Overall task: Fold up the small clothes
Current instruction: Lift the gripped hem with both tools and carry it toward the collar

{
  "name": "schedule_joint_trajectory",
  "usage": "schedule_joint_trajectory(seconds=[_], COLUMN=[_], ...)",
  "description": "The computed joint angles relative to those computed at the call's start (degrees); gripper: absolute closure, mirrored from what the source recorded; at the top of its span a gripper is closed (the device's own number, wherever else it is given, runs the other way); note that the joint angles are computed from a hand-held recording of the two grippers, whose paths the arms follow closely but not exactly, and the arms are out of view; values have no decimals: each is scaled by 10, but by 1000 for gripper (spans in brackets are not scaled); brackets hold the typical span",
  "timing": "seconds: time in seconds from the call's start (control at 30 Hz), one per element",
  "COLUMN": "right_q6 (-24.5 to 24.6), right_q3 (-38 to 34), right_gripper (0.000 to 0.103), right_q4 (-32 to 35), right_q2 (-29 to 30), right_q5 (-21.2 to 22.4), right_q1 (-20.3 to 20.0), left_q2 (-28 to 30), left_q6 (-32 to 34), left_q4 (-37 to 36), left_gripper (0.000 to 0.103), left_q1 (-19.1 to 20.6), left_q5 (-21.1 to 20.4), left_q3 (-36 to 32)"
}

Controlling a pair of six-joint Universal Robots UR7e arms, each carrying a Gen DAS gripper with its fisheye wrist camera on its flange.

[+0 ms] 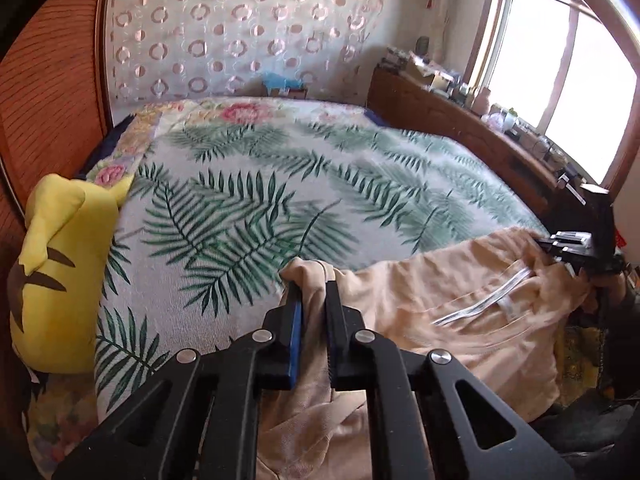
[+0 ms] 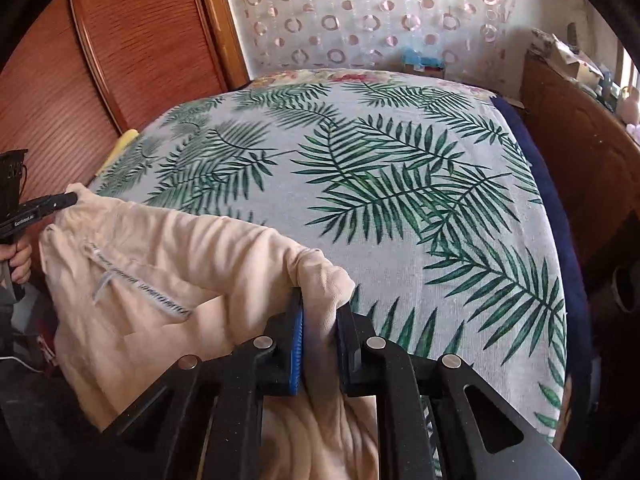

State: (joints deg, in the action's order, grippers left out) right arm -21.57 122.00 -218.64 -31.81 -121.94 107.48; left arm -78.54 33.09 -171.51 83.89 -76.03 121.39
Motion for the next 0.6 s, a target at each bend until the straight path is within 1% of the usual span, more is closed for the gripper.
schedule_joint_trajectory(seconds=[0.03,0.13,0.2,0.27,0.33,0.43,0.53,0.6], right_q6=[-1,13,9,3,-12,-39,-79,-119], right_q3=[6,40,59,73,82,83,76,65], right_gripper=[91,92,93,93,94,94,94,94], right_q4=[-16,-75,-118,-153,-185,-215,-227,-239], right_q2=[0,-19,-34,-48,-60,-79,-102,-115], right_q5=[3,35,37,23,3,-42,-79,-110], right_q1=[2,9,28,55,87,141,194,229], left_q2=[-11,-49,-66,-86,-97,-115,-136,-148], left_q6=[-3,-18,-25,-25,-27,-27,-25,-23], left_q4=[-6,-42,-54,-72,-72,-75,-92,-96], left_gripper=[92,93,93,93,93,93,93,93], left_q1=[-4,-14,-24,-38,-50,-70,-96,-108], left_q5=[-9,-48,-58,-69,-76,-86,-90,-94], left_q3=[6,27,32,39,35,27,21,18])
